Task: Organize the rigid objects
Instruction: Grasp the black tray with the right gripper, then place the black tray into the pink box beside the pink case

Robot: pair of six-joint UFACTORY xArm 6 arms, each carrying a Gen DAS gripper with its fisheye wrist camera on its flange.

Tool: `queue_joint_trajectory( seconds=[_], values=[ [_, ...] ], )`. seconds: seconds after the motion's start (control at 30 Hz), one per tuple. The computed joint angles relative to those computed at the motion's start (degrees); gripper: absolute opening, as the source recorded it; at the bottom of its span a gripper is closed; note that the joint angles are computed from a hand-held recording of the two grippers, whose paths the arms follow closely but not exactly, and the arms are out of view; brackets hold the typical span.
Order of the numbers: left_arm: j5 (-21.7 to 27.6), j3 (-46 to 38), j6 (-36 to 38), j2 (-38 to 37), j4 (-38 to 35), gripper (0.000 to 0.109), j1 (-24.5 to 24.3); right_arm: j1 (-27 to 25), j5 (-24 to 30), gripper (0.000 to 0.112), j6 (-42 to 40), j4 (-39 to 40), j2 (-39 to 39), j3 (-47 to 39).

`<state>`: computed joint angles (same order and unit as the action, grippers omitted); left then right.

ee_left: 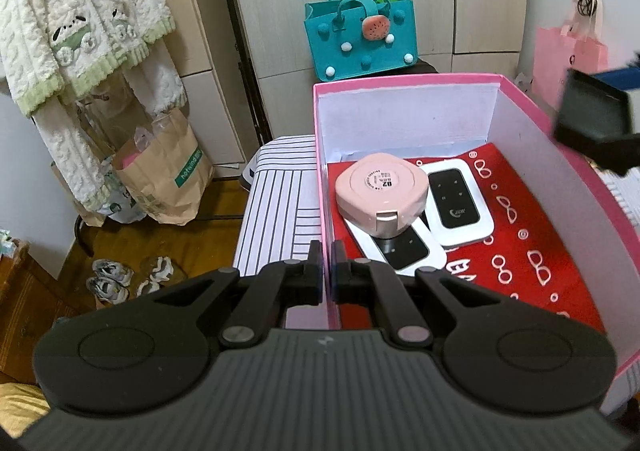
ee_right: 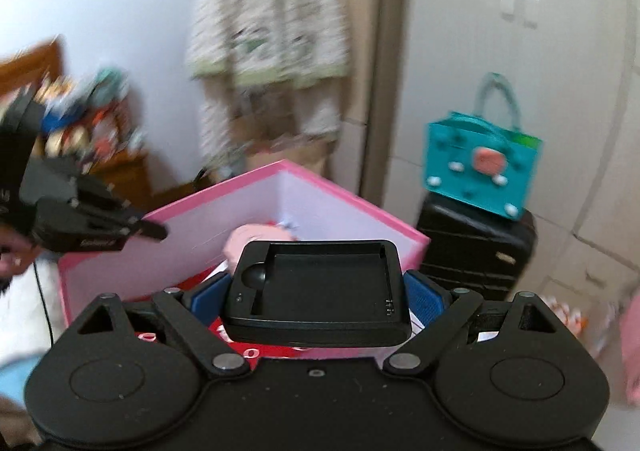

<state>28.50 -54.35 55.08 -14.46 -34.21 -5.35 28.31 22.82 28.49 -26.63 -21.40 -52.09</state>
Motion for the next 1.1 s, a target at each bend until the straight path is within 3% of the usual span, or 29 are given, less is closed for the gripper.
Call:
queue_joint_trajectory(
  seconds=[0.2, 0.5, 0.63, 0.87, 1.1],
  values=[
    [3.8, -0.6, -0.2, 0.2, -1.7, 0.003, 1.7, 1.4, 8.1, 0.094, -19.9, 9.6, 11.2, -11.3],
    [3.8, 0.4, 3.9, -0.7, -3.8, 0.004, 2.0, 0.9, 20.5, 0.094, -32.7, 15.8, 23.7, -26.0],
    [4.2, 0.2, 4.0, -0.7, -4.1, 0.004, 2.1, 0.7, 23.7, 0.094, -35.9, 18.1, 26.9, -29.5],
    [4.7, 0.2, 5.0, -0.8, -4.8, 0.004, 2.4, 0.1, 20.4, 0.098, -31.9, 12.9, 26.6, -27.9],
    [4.7, 0.3, 5.0, -1.0, -4.8, 0.004, 2.4, -1.6, 12.7, 0.098, -25.4, 17.0, 19.0, -21.8]
  ],
)
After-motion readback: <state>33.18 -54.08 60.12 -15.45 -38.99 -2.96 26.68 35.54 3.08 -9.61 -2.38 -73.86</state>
